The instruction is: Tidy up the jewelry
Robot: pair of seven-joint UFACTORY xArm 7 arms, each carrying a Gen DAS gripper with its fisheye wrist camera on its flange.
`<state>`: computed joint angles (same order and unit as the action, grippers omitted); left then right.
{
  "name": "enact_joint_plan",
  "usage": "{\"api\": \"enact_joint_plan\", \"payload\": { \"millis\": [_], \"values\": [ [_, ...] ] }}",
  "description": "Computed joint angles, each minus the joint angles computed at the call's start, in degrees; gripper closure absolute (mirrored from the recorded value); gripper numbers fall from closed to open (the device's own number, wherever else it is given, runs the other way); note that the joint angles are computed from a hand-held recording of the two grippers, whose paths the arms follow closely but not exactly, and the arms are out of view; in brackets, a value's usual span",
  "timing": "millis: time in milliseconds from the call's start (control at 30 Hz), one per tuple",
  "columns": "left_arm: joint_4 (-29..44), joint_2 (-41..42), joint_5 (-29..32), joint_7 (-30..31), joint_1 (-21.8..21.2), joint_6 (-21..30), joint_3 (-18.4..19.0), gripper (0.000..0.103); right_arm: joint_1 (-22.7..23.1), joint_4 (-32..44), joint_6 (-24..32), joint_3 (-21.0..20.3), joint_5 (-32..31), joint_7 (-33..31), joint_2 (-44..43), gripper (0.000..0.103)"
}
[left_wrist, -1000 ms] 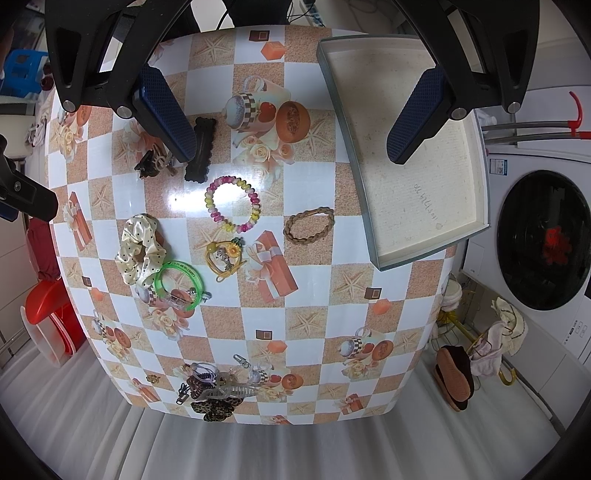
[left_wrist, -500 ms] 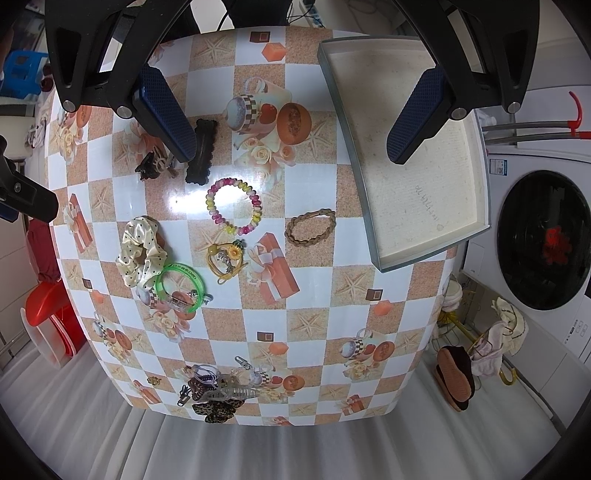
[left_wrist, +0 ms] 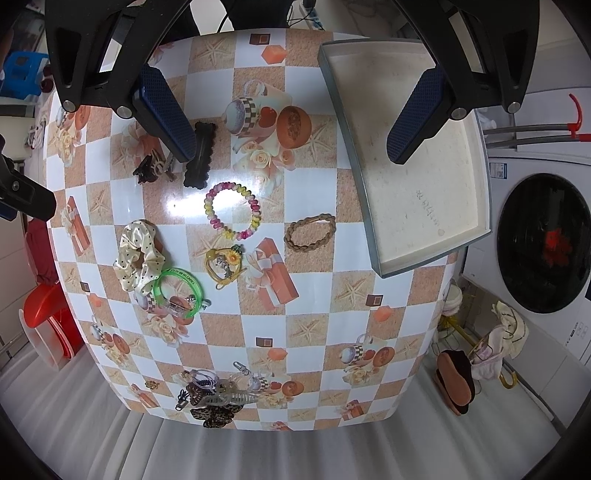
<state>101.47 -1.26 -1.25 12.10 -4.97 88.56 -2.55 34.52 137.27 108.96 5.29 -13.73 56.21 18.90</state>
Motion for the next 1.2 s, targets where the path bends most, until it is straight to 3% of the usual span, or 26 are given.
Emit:
{"api": "enact_joint_plan", "payload": {
  "millis": [333,633,800,867,1033,1100,1200],
  "values": [
    [0.65,2.28,-2.26,-1.23,0.74,2.82,0.56,0.000,-2.62,-9.37,-3.03,1.50,2.71,2.34,-4.79,0.000],
    [-1.74,4.23,-4.32,-3.40,0.12,1.74,-0.06,0.000,-7.38,-21.32,-8.24,2.92,6.93,2.26,-9.78,0.000],
    [-3.84,5.65,-6.19,-5.80,-0.33,-0.76,-0.37,0.000,-10.44,-28.86,-13.80,3.01,9.09,1.14,-11.91,0.000],
    [-4.37,6.34,-6.59,-6.90,-0.57,-1.47,-0.52,0.006,-11.32,-30.59,-15.54,3.03,9.45,0.53,-11.90,0.000],
    [-5.94,8.23,-7.13,-10.20,-1.29,-3.94,-0.90,0.006,-13.19,-33.66,-19.57,2.70,10.52,-1.33,-11.01,0.000],
    [-6.48,8.86,-6.91,-11.26,-1.56,-4.95,-1.00,0.018,-13.76,-34.55,-20.77,2.49,10.83,-2.03,-10.55,0.000],
    [-7.23,9.69,-6.27,-12.93,-1.79,-5.84,-0.96,0.018,-14.56,-35.94,-22.79,2.20,11.26,-3.05,-10.14,0.000]
  ]
}}
